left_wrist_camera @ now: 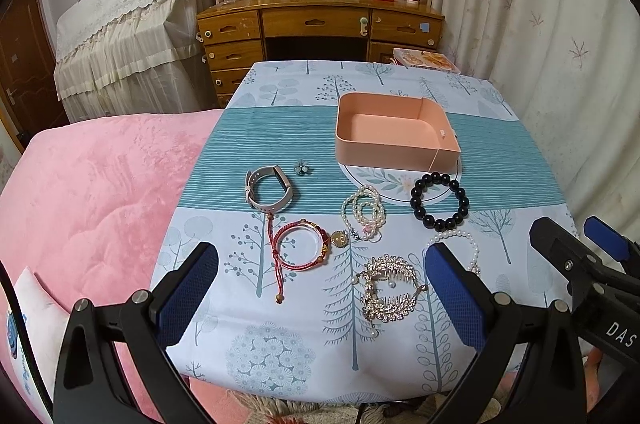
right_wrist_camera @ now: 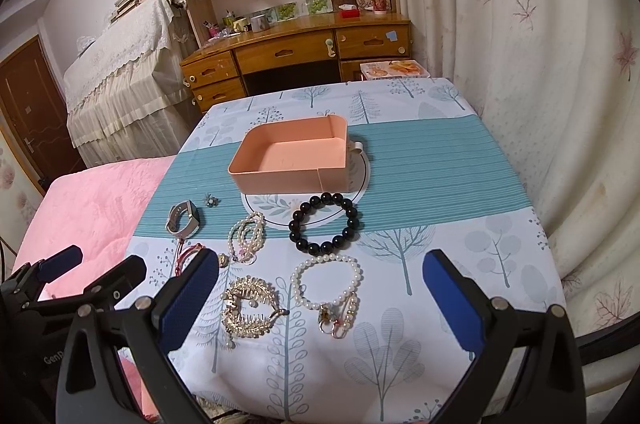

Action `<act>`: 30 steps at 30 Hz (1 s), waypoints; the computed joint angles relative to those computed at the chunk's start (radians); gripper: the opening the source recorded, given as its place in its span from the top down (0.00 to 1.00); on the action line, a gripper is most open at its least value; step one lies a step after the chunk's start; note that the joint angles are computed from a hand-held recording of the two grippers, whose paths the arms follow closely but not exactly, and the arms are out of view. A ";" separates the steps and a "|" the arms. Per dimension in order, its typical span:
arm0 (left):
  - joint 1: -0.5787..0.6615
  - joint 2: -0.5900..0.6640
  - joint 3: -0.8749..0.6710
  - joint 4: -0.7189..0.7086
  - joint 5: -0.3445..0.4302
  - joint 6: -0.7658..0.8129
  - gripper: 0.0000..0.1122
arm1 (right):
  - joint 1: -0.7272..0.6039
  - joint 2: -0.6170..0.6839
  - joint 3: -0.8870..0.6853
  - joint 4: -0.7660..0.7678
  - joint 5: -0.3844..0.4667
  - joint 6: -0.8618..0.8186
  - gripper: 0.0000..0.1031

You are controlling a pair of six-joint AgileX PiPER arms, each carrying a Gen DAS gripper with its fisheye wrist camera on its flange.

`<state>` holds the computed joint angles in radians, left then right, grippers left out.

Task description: Organize jewelry

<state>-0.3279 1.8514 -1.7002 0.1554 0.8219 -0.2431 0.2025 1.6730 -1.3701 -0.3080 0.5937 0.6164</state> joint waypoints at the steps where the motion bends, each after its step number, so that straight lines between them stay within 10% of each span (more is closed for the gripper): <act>1: 0.000 0.003 -0.007 -0.002 0.005 0.001 0.09 | -0.004 0.002 -0.007 0.008 0.004 -0.010 0.01; 30: 0.033 0.140 -0.296 -0.083 0.159 0.150 0.09 | 0.024 -0.001 0.025 0.019 -0.026 -0.006 0.01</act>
